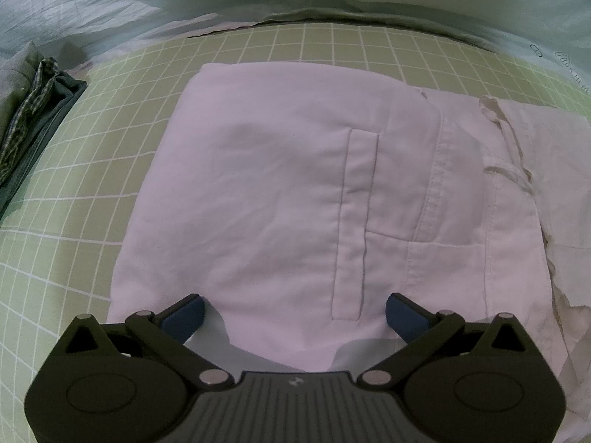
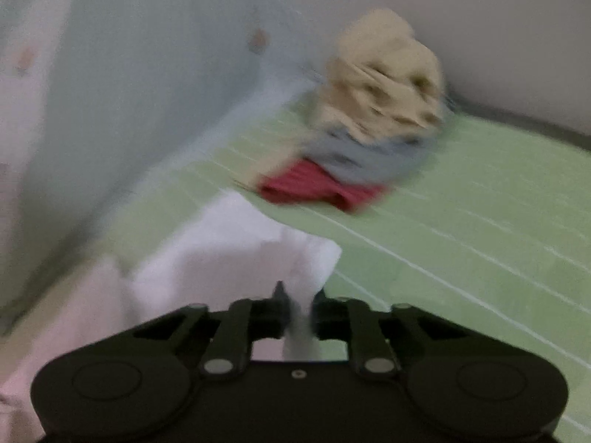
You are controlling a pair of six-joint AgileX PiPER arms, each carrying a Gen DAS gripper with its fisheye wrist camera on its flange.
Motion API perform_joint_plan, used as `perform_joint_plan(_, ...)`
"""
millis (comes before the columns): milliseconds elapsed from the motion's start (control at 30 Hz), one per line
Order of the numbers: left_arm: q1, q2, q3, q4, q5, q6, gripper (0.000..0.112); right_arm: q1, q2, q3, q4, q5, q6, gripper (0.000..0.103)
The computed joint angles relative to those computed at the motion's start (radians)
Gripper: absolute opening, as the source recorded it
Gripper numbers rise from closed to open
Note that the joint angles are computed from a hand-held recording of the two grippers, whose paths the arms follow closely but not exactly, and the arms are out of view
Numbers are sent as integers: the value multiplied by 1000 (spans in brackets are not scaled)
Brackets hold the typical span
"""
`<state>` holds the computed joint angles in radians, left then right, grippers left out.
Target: Fold clothes
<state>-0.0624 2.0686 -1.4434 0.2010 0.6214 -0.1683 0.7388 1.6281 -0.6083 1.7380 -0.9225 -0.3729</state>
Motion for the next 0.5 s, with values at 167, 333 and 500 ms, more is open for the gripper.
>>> perform_joint_plan(167, -1, -3, 5, 1, -4, -2, 103, 92, -19, -128, -207, 78, -77, 7)
perform_joint_plan(333, 3, -7, 12, -9, -10, 8, 103, 94, 126, -267, -365, 410, -132, 8)
perform_joint_plan(500, 7, -12, 23, -17, -24, 15, 103, 67, 214, -318, -237, 599, -220, 9)
